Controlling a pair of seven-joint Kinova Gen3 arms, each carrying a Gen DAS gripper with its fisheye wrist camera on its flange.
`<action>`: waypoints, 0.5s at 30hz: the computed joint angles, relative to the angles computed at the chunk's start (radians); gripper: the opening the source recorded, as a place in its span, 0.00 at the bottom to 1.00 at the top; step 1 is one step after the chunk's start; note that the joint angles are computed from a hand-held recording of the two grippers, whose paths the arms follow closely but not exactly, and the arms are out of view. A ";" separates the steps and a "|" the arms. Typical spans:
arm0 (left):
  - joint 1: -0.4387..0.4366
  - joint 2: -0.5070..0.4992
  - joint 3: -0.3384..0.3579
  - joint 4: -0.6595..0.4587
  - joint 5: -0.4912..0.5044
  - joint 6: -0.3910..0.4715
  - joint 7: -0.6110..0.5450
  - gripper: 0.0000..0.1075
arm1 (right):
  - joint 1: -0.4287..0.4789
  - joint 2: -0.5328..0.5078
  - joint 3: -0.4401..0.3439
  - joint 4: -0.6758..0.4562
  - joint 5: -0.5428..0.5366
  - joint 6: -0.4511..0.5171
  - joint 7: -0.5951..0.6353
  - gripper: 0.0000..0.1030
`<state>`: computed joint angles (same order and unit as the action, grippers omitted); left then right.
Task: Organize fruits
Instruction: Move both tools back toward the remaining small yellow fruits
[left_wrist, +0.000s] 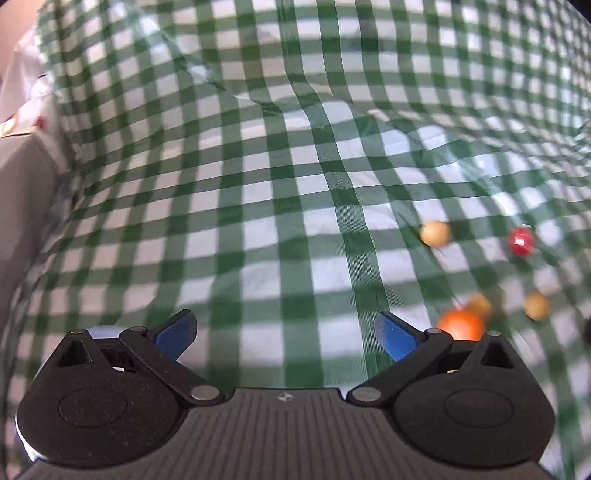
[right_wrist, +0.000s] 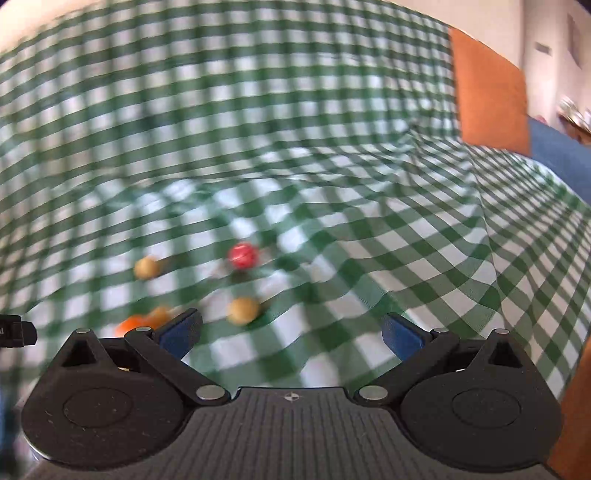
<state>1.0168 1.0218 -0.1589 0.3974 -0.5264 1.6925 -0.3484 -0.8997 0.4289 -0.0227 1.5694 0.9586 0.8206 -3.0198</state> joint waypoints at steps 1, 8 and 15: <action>-0.018 0.027 0.008 -0.028 -0.007 -0.005 -0.022 0.95 | 0.013 0.026 0.011 -0.009 0.007 -0.016 -0.013 0.99; -0.017 0.043 -0.051 0.137 -0.042 -0.254 0.059 0.96 | 0.032 0.158 0.088 -0.038 0.043 -0.099 -0.098 0.99; 0.135 -0.007 -0.311 0.424 0.028 -0.516 0.304 0.96 | 0.023 0.202 0.113 -0.081 -0.023 -0.103 -0.007 0.99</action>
